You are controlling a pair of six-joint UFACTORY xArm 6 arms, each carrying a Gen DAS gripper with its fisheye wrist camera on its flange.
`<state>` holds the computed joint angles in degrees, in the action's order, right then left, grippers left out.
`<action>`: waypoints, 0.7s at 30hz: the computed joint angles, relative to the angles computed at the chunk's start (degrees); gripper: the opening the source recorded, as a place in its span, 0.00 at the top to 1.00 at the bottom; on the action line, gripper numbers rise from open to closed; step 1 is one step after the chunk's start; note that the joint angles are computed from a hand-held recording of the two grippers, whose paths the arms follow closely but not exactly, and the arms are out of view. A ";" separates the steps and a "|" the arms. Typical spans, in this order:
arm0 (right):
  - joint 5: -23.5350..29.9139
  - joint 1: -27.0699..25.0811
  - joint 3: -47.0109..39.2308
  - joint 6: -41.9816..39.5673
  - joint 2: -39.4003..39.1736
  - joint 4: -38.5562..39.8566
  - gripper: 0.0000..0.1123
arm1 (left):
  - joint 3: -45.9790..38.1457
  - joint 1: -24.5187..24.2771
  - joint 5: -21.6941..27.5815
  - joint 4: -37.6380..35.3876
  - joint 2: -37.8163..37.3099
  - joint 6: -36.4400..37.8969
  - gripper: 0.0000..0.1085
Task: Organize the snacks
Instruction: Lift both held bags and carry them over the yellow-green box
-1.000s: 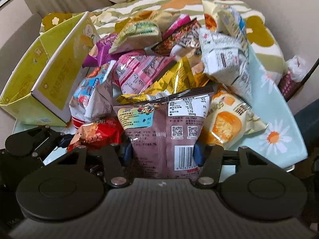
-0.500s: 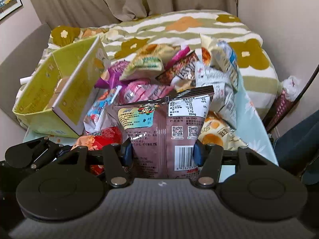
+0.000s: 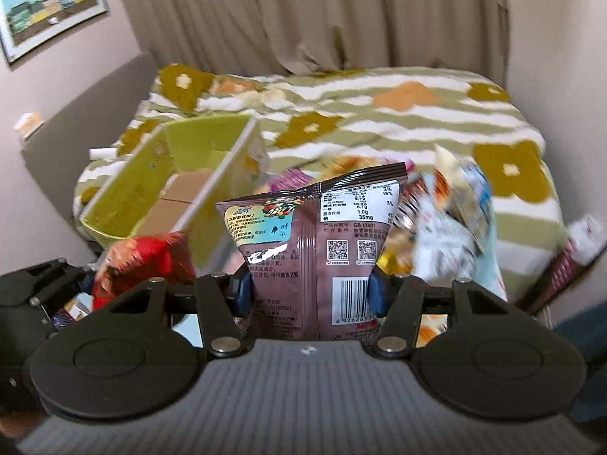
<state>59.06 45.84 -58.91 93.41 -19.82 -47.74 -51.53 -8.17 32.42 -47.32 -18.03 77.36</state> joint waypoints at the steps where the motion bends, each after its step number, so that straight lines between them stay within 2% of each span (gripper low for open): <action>1: -1.13 -0.75 -1.05 -1.07 0.86 -0.19 0.37 | -1.31 0.34 -0.75 0.02 1.03 -0.86 0.43; 7: -6.81 -5.09 -10.29 -7.46 9.03 0.18 0.37 | -11.37 2.24 -5.22 0.13 9.32 -3.68 0.43; 11: -9.75 -8.16 -18.92 -11.15 16.75 0.99 0.37 | -19.87 3.73 -5.58 -1.39 16.17 -3.07 0.43; 17: -9.71 -12.14 -37.21 -16.83 31.95 5.58 0.37 | -36.37 5.76 -0.65 2.20 28.76 -6.88 0.42; 21: -4.94 -13.62 -53.45 -21.07 43.91 9.38 0.37 | -50.58 6.35 4.28 6.72 39.57 -11.78 0.42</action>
